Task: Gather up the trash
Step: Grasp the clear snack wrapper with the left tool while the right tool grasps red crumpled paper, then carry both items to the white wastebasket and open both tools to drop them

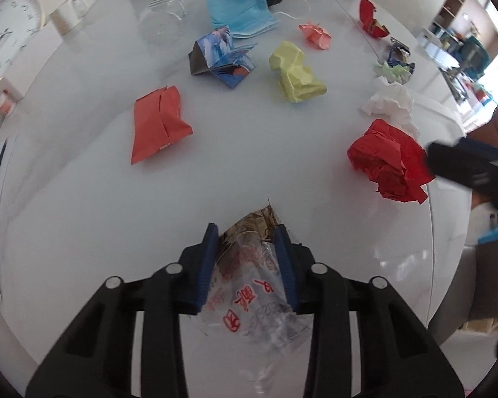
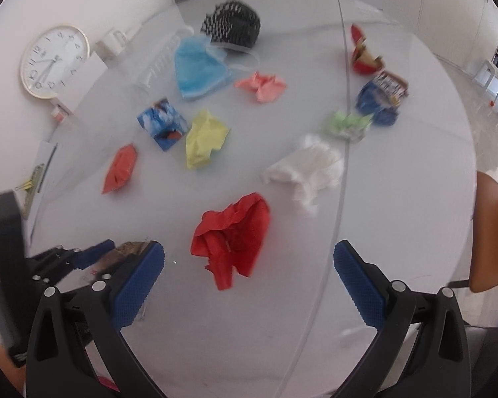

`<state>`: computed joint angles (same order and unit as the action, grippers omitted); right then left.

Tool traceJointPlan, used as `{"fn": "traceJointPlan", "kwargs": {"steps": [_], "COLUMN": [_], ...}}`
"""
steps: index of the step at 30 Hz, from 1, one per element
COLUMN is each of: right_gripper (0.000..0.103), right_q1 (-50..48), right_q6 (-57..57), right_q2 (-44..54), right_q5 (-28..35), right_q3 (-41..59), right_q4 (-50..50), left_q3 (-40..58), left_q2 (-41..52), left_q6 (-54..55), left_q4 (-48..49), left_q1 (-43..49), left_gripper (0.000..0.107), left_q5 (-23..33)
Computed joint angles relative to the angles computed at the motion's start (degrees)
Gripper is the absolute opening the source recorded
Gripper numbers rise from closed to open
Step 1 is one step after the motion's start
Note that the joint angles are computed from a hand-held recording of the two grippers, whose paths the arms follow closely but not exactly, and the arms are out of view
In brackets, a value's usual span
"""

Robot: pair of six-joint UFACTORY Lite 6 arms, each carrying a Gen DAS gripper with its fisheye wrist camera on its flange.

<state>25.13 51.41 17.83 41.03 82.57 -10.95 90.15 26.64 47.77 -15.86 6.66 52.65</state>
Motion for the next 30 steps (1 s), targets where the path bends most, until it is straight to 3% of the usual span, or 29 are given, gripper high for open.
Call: {"fn": "traceJointPlan", "kwargs": {"steps": [3, 5, 7, 10, 17, 23, 28, 30], "right_gripper": [0.085, 0.071, 0.045, 0.033, 0.032, 0.032, 0.032, 0.032], "right_q1": [0.39, 0.32, 0.45, 0.67, 1.28, -1.01, -13.57, -23.76], "right_q6": [1.81, 2.84, 3.29, 2.91, 4.55, 1.36, -15.44, -27.23], "right_q2": [5.4, 7.29, 9.08, 8.48, -7.64, -33.09, -57.14, -66.2], "right_q5": [0.7, 0.06, -0.52, -2.1, -2.34, 5.07, 14.31, 18.41], "right_q3": [3.53, 4.31, 5.19, 4.36, -8.11, -25.12, -39.89, -45.2], "right_q4": [0.47, 1.1, 1.73, 2.91, 1.27, 0.14, 8.09, 13.24], "left_q3": [4.99, 8.46, 10.61, 10.92, 6.76, -6.58, -17.9, -21.75], "left_q2": [3.19, 4.89, 6.04, 5.23, -1.83, -16.12, -29.14, -34.21], "left_q6": [2.52, 4.08, 5.46, 8.21, 13.05, 10.46, 0.54, -6.07], "left_q4": [-0.84, -1.76, -2.38, -3.1, -5.15, -7.8, -6.98, -5.91], "left_q1": [1.6, 3.08, 4.01, 5.02, 3.87, -3.53, -13.31, -19.06], "left_gripper": [0.026, 0.024, 0.024, 0.022, 0.018, 0.018, 0.018, 0.018], "left_q5": [3.72, 7.38, 9.13, 10.35, 12.47, 10.1, 7.21, 6.49]}}
